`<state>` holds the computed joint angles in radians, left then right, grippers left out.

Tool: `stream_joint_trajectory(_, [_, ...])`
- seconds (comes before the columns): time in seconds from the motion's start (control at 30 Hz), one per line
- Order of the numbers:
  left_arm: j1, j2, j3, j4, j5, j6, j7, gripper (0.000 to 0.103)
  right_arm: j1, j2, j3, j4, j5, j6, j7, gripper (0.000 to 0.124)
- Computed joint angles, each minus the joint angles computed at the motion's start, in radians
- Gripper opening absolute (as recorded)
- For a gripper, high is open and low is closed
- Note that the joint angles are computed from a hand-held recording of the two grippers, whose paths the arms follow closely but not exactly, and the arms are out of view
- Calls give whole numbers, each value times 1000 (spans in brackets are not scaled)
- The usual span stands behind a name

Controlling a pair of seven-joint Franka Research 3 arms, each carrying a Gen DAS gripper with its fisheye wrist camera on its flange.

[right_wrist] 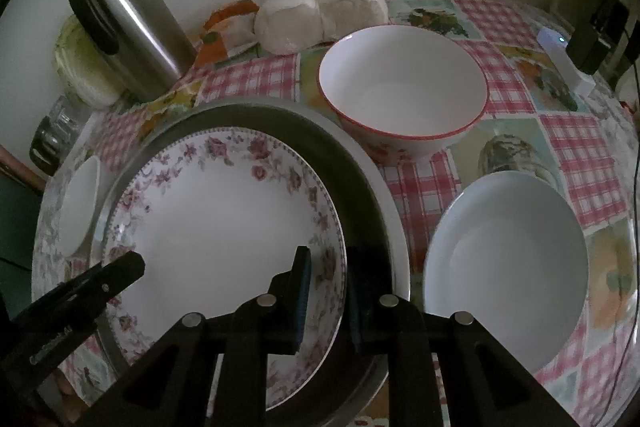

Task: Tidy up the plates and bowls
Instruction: 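Open the right gripper to release the plate in the basin, then move the left gripper toward the white square bowl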

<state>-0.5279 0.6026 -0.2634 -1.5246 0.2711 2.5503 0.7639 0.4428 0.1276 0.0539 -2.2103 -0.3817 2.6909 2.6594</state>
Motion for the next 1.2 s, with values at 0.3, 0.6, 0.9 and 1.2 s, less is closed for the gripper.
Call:
stream_joint_trajectory(0.3, [-5, -34, 7, -16, 9, -9, -14, 50, -2, -29, 7, 6, -35, -43, 26, 23])
stream_joint_trajectory(0.6, [-3, -81, 5, -38, 33, -14, -36, 72, -12, -63, 31, 14, -81, -62, 41, 43])
stream_joint_trajectory(0.9, [-27, -84, 24, -12, 79, -109, -82, 73, -10, -59, 41, 21, -82, -93, 50, 70])
stream_joint_trajectory(1.2, [-33, -112, 42, -44, 136, -121, -181, 89, -1, -54, 42, 21, -128, -64, 74, 91])
